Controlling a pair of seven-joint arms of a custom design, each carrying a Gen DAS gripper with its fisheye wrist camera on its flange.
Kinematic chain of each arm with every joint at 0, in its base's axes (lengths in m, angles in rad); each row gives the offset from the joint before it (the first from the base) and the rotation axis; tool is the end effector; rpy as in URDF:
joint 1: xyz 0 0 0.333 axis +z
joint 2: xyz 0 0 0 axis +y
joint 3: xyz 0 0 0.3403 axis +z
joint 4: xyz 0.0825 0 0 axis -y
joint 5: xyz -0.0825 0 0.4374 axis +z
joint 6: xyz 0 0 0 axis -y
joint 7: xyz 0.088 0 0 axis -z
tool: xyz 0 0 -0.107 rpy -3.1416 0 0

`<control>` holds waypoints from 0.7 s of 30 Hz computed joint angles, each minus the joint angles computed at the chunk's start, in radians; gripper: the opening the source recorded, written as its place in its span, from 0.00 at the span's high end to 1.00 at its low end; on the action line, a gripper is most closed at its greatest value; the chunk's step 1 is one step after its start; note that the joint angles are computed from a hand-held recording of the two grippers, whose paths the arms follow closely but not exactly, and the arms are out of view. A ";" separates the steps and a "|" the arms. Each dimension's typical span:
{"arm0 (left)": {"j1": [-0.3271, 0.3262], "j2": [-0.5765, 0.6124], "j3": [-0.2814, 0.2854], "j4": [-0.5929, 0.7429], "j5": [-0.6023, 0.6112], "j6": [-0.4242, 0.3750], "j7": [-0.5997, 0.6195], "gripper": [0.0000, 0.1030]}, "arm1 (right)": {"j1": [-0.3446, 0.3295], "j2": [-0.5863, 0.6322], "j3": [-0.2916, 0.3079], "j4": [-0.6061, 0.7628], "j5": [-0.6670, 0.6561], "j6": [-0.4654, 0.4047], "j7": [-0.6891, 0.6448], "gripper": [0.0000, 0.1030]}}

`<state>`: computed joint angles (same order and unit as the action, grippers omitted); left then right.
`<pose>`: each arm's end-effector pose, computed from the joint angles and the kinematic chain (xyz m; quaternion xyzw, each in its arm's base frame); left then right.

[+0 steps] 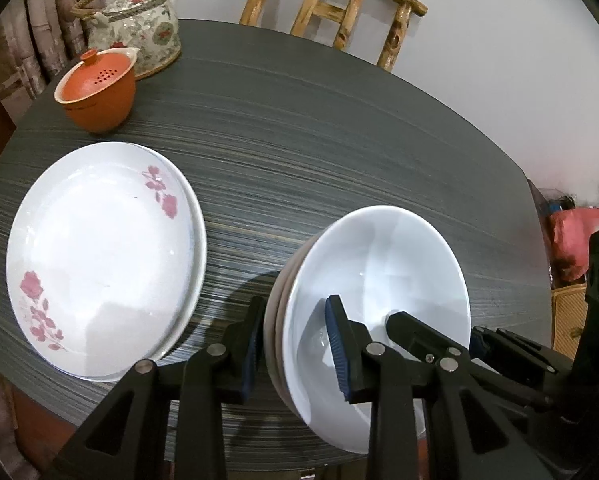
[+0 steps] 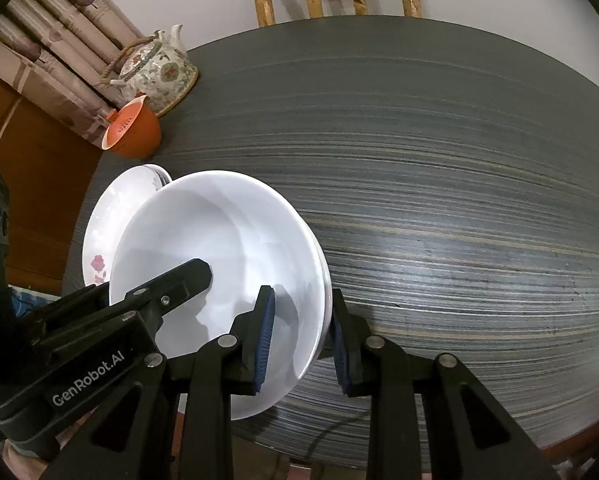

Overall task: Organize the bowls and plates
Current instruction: 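Lift the bowl stack with both grippers toward the rose-print plate stack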

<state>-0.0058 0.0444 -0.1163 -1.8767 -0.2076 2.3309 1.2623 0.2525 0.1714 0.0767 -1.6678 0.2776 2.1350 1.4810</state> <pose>0.6549 -0.0828 0.5342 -0.7847 0.5789 -0.2192 0.0330 0.6584 0.2338 0.5432 -0.7895 0.5811 0.0144 0.1968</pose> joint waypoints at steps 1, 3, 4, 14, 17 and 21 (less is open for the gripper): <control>0.001 -0.003 0.001 -0.002 -0.002 -0.002 0.001 0.71 | 0.002 0.001 0.001 0.003 -0.001 -0.001 0.000 0.76; 0.004 -0.015 0.004 -0.010 -0.004 -0.005 0.002 0.70 | 0.005 0.007 0.004 0.013 -0.003 -0.005 0.005 0.76; 0.005 -0.018 0.005 -0.011 -0.003 -0.007 0.002 0.70 | 0.007 0.009 0.005 0.018 -0.004 -0.009 0.005 0.76; 0.023 -0.057 0.021 -0.023 0.002 -0.020 0.011 0.70 | 0.019 0.044 0.013 0.087 -0.010 -0.037 0.005 0.76; 0.027 -0.075 0.024 -0.037 0.001 -0.020 0.012 0.70 | 0.024 0.054 0.015 0.109 -0.015 -0.049 0.010 0.76; 0.032 -0.092 0.030 -0.046 -0.004 -0.026 0.014 0.70 | 0.028 0.058 0.016 0.124 -0.021 -0.059 0.009 0.76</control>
<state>0.0263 -0.0473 -0.0865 -1.9230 -0.2119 2.3044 1.2765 0.2803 0.2297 0.0925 -1.5438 0.2568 2.0764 1.4898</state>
